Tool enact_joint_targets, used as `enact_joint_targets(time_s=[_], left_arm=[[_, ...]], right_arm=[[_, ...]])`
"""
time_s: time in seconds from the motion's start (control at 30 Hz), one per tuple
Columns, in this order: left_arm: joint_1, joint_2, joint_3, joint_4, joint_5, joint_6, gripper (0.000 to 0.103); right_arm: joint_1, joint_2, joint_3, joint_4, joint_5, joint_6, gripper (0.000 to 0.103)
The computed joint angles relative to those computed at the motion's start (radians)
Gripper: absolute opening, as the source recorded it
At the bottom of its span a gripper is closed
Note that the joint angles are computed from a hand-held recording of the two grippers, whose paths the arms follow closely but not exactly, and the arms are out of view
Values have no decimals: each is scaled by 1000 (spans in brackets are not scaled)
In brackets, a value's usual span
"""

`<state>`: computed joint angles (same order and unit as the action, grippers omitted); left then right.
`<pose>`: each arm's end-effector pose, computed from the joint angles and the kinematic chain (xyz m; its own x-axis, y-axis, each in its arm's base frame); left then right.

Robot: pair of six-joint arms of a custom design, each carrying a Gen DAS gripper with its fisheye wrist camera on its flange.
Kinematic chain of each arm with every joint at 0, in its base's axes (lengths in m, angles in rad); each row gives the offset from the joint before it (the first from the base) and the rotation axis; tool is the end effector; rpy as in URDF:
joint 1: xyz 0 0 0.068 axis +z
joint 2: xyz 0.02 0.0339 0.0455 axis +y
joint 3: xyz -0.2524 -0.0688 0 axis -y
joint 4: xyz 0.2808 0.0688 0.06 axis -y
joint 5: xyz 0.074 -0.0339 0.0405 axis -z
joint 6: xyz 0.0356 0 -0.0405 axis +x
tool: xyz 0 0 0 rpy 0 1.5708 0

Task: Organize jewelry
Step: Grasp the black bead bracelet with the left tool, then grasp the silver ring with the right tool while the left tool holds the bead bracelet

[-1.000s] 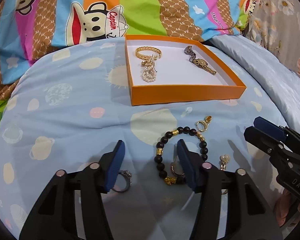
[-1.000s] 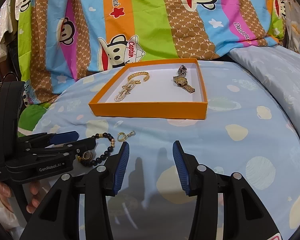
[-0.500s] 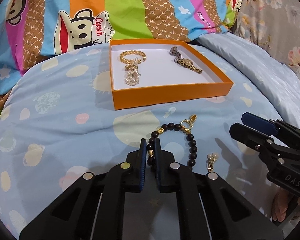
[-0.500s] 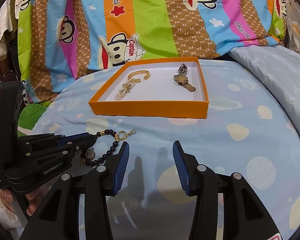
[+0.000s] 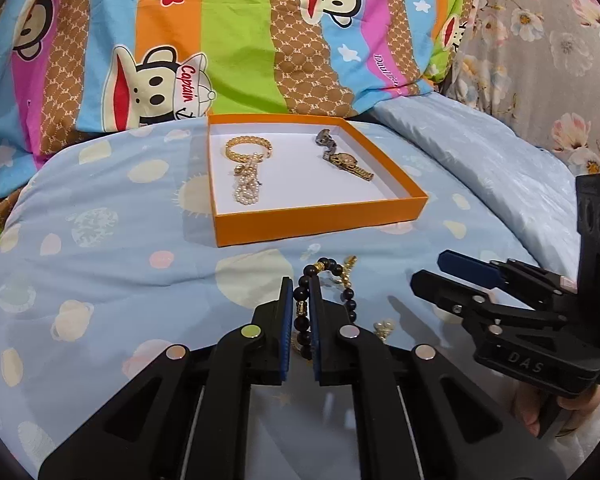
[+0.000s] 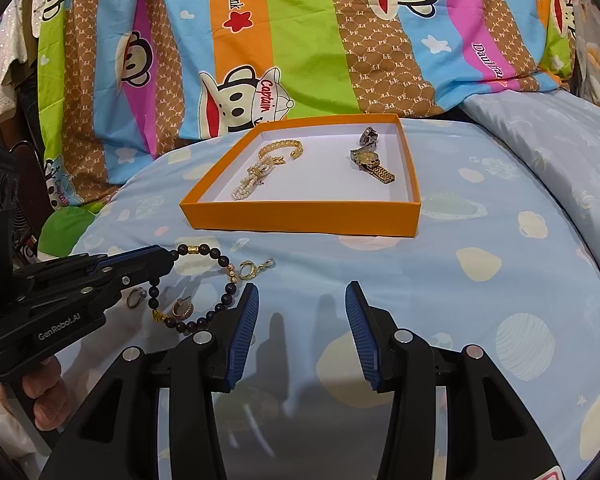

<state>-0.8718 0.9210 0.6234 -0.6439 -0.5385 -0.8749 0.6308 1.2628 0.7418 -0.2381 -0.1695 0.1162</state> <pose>0.1522 -0.1527 0.2050 -0.6888 -0.2046 -0.6955 -0.1025 0.9772 -0.1859 0.2355 0.1794 0.1912 -0.6309 -0.3193 -0.7071 -0.6111 0.7660 0.1994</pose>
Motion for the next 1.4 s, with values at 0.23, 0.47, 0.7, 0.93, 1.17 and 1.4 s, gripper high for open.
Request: enact_joint_targets(time_s=[0.23, 0.47, 0.7, 0.93, 1.17, 1.4], left_arm=[[-150, -82, 49, -123, -82, -104, 7], [-325, -147, 47, -375, -165, -378, 7], [-395, -233, -40, -505, -174, -594, 7], [-322, -248, -100, -505, -106, -588, 7], [-317, -198, -97, -499, -105, -579, 7], [-322, -197, -98, -502, -105, -590, 7]], right_arm=[[16, -58, -34, 11, 33, -3, 45], [108, -149, -83, -41, 50, -1, 45], [198, -156, -90, -80, 88, 22, 45], [189, -124, -74, -97, 73, 53, 45], [200, -88, -38, -92, 55, 47, 44], [318, 138, 172, -108, 74, -6, 30]])
